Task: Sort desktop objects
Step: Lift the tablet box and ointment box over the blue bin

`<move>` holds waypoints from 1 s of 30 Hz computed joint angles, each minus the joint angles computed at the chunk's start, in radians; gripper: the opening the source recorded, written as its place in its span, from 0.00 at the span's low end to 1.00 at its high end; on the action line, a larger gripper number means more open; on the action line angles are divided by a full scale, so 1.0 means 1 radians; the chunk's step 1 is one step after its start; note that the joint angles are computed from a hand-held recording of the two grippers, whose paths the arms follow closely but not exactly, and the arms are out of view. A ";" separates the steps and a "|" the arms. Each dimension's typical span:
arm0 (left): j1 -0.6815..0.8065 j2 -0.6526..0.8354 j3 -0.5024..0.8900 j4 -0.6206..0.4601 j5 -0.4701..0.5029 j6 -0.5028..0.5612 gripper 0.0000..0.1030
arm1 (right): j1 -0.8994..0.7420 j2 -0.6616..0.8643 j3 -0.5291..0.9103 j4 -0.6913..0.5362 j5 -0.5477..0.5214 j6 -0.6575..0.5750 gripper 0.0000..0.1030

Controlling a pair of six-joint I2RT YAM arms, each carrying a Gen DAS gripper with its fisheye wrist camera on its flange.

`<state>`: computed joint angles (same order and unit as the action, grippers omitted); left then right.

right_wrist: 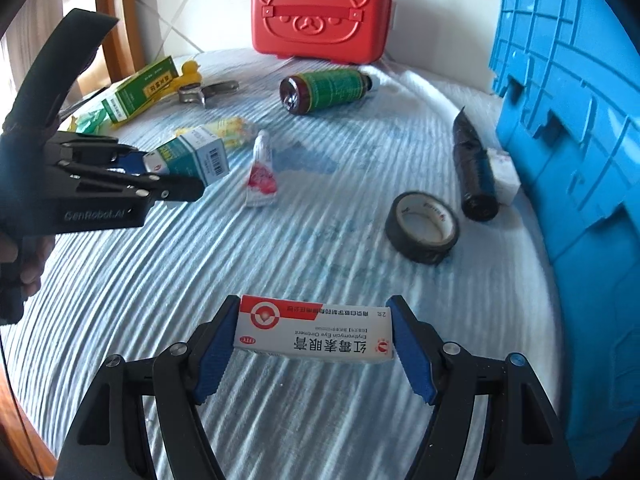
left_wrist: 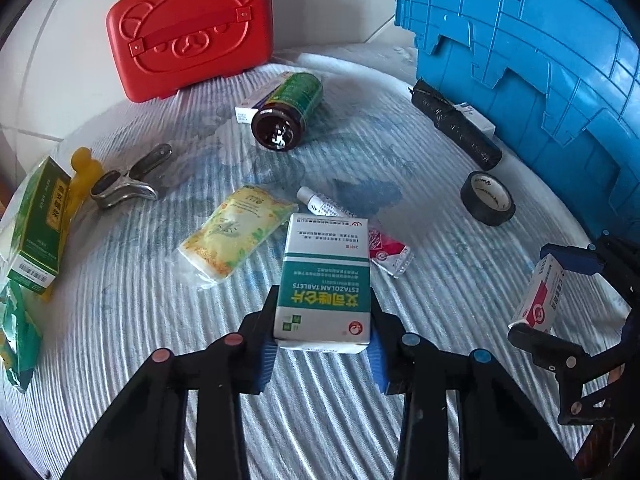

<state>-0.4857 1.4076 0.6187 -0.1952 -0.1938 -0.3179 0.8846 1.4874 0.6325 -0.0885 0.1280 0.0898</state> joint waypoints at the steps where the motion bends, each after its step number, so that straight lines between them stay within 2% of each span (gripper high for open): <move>1: -0.007 -0.022 0.007 -0.020 -0.013 -0.001 0.36 | 0.002 -0.018 0.002 -0.011 0.005 -0.002 0.71; 9: -0.025 -0.240 0.096 -0.203 -0.118 0.011 0.36 | 0.081 -0.194 0.097 -0.159 0.096 0.021 0.71; 18: -0.058 -0.394 0.299 -0.369 -0.221 0.117 0.36 | 0.219 -0.338 0.306 -0.368 0.282 0.108 0.71; 23: -0.155 -0.396 0.452 -0.405 -0.295 0.173 0.36 | 0.319 -0.421 0.437 -0.521 0.478 0.175 0.71; 30: -0.336 -0.274 0.674 -0.394 -0.366 0.227 0.36 | 0.496 -0.499 0.660 -0.858 0.826 0.317 0.71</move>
